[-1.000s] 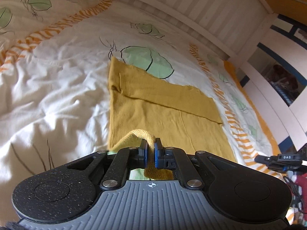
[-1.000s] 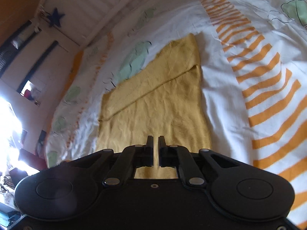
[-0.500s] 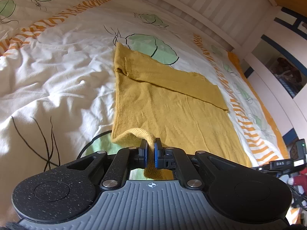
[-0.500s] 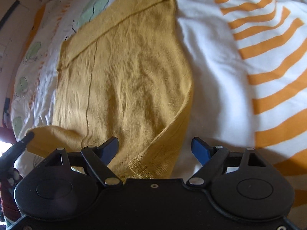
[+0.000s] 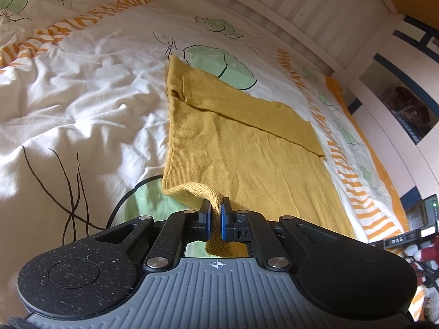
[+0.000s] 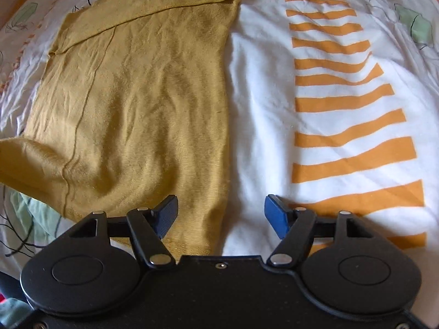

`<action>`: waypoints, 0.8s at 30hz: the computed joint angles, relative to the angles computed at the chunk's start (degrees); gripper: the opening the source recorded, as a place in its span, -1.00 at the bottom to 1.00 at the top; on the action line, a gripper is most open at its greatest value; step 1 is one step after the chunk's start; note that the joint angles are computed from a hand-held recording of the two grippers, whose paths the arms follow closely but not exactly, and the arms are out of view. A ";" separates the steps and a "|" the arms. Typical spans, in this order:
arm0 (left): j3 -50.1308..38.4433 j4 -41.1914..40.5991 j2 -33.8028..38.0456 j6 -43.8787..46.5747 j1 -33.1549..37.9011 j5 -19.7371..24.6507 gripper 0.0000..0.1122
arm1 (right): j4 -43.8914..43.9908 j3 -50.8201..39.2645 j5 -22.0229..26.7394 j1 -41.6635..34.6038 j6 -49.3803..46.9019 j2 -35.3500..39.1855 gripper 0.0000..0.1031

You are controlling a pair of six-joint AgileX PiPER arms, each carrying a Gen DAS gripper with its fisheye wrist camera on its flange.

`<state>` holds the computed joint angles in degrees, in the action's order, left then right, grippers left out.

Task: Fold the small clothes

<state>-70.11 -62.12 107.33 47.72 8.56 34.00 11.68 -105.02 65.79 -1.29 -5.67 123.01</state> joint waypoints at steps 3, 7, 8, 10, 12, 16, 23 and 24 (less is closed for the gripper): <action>0.15 0.09 -0.02 0.24 0.08 -0.05 -0.89 | 3.63 0.10 0.85 -0.46 -0.76 0.98 0.42; 0.39 0.45 0.20 0.08 0.17 -0.05 -0.89 | 5.69 1.60 0.11 -0.88 -2.17 0.88 0.30; 0.50 0.46 0.27 0.03 0.18 -0.06 -0.89 | 6.05 1.78 0.20 -1.04 -2.90 0.84 0.01; 0.70 0.36 0.35 0.06 0.24 -0.12 -0.89 | 7.60 2.08 1.11 -1.91 -3.98 1.00 -0.81; 1.14 -0.22 0.13 0.42 0.34 -0.36 -0.89 | 10.10 4.60 -0.57 -2.99 -5.88 -0.16 -0.80; -0.60 -2.23 0.52 -0.06 1.65 1.63 -0.89 | 20.73 8.57 -5.15 -6.26 -10.87 -3.21 -0.81; -13.57 -2.48 5.36 -5.56 2.14 3.85 -0.89 | 41.23 7.03 -10.84 -10.77 -19.05 -3.06 -0.81; -16.27 -1.80 6.58 -6.81 1.95 3.88 -0.89 | 43.29 5.21 -11.41 -11.08 -19.44 -2.06 -0.81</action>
<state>-86.38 -63.92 113.91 40.90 10.51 37.88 54.97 -99.81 54.38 -12.37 -25.12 120.95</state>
